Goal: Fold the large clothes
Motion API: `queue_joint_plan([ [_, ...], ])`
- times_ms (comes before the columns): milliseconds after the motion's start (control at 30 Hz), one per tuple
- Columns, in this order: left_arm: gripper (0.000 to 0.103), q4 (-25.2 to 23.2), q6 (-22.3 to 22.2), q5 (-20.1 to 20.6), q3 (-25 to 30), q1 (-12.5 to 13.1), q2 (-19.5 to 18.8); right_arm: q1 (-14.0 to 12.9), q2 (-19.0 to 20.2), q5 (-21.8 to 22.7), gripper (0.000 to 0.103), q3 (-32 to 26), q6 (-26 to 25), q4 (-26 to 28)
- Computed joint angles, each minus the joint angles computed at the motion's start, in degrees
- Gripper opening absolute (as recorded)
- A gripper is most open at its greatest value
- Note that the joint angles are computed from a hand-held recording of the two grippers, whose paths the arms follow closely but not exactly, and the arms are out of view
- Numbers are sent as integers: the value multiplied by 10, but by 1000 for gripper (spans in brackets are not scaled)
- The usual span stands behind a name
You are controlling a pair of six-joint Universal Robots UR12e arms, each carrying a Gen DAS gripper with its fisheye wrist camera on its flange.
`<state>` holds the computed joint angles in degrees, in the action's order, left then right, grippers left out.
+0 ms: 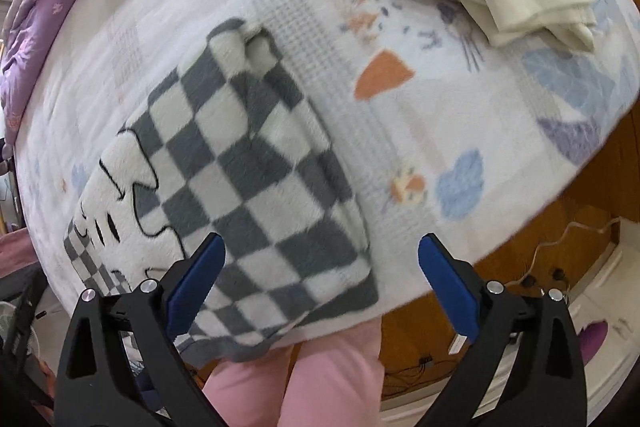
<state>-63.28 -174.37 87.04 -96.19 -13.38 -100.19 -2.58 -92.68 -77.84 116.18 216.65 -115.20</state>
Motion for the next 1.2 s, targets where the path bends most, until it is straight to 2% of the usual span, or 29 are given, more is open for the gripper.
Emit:
queue_joint_plan([
  [133,88,-15,-31,21,1,-11,-6,-36,16,59,94,23,-44,-62],
  [233,88,-31,-75,28,8,-15,-14,-56,39,112,94,42,-86,-122],
  [333,88,-43,-118,29,17,-19,-25,-69,66,146,94,54,-120,-176],
  [433,88,-49,-146,35,23,-26,-33,-80,92,203,86,62,-126,-211],
  [467,88,-52,-151,39,25,-28,-36,-85,106,239,84,63,-134,-222],
  [500,88,-55,-154,44,27,-31,-38,-85,118,256,84,58,-146,-213],
  [533,88,-58,-157,50,28,-34,-41,-82,131,263,86,46,-166,-180],
  [567,88,-59,-158,49,29,-35,-43,-81,140,272,95,38,-173,-161],
  [600,88,-60,-160,45,29,-36,-44,-82,149,287,97,34,-173,-156],
  [667,88,-70,-167,44,32,-37,-49,-80,160,286,97,16,-185,-116],
  [700,88,-72,-171,43,33,-38,-51,-83,164,302,97,12,-200,-97],
  [767,88,-68,-185,39,33,-38,-53,-97,174,398,96,8,-269,-8],
  [800,88,-66,-191,34,34,-37,-53,-101,176,430,96,10,-298,36],
  [833,88,-58,-197,21,32,-34,-52,-102,177,438,96,12,-313,56],
  [867,88,-46,-201,4,28,-31,-51,-99,173,429,96,18,-320,53],
  [900,88,-35,-206,-7,25,-28,-51,-97,170,432,96,28,-311,26],
  [933,88,-26,-211,-9,24,-28,-51,-95,167,430,96,40,-277,-21],
  [967,88,-14,-215,-5,22,-28,-52,-94,167,426,96,44,-248,-45],
  [1033,88,5,-213,6,21,-30,-54,-88,164,402,88,48,-155,-96],
  [1100,88,11,-208,18,25,-30,-59,-83,154,359,53,52,-86,-124],
  [1167,85,10,-209,24,32,-27,-64,-76,143,348,38,57,-56,-158],
  [1200,81,9,-207,16,37,-22,-68,-66,136,327,36,47,-57,-155],
])
